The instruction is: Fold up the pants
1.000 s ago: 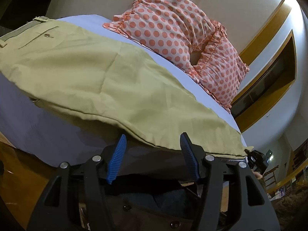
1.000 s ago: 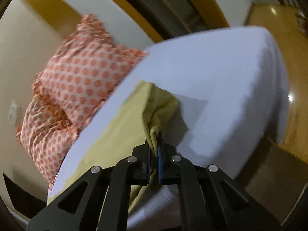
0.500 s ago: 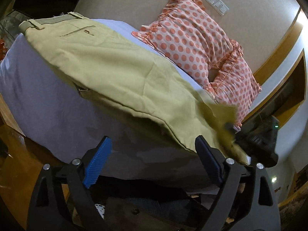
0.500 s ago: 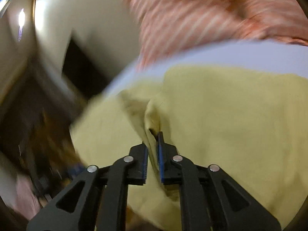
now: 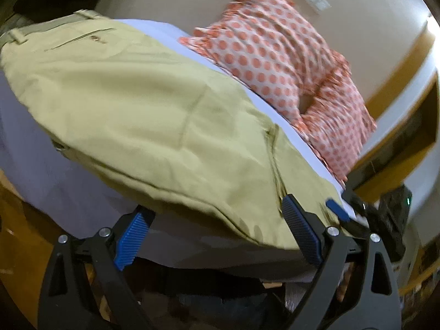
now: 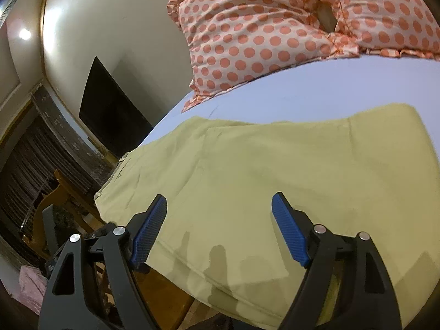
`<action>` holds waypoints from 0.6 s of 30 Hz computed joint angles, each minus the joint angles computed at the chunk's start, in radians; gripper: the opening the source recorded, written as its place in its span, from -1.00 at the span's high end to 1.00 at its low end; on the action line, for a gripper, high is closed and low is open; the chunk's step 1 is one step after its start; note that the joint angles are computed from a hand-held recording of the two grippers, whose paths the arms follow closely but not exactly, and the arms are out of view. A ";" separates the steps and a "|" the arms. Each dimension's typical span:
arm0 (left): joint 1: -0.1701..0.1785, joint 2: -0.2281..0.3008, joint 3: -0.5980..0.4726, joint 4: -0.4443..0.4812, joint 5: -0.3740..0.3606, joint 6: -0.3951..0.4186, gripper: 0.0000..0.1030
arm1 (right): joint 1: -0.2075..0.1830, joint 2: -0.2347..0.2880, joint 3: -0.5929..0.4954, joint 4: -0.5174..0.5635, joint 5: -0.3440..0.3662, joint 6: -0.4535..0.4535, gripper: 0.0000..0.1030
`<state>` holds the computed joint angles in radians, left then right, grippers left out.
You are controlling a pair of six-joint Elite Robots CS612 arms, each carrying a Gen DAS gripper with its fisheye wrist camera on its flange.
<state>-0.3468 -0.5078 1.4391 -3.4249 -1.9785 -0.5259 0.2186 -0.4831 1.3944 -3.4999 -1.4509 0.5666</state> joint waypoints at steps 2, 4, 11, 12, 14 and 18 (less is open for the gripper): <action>0.006 0.003 -0.009 -0.009 -0.004 -0.047 -0.78 | 0.001 0.003 -0.002 0.004 0.005 -0.003 -0.56; 0.012 -0.003 -0.005 -0.043 0.012 -0.073 -0.74 | 0.002 0.004 -0.007 0.012 0.002 -0.002 -0.57; 0.049 0.000 -0.049 -0.026 0.201 -0.220 -0.58 | -0.001 0.007 0.004 -0.019 -0.002 0.027 -0.62; 0.057 0.006 -0.058 -0.020 0.210 -0.259 -0.45 | -0.001 0.006 0.006 -0.024 -0.004 0.029 -0.62; 0.079 0.030 -0.088 -0.036 0.191 -0.346 -0.22 | -0.001 0.006 0.012 -0.037 -0.010 0.034 -0.62; 0.100 0.049 -0.123 -0.014 0.191 -0.422 0.43 | -0.005 0.005 0.023 -0.063 -0.014 0.050 -0.63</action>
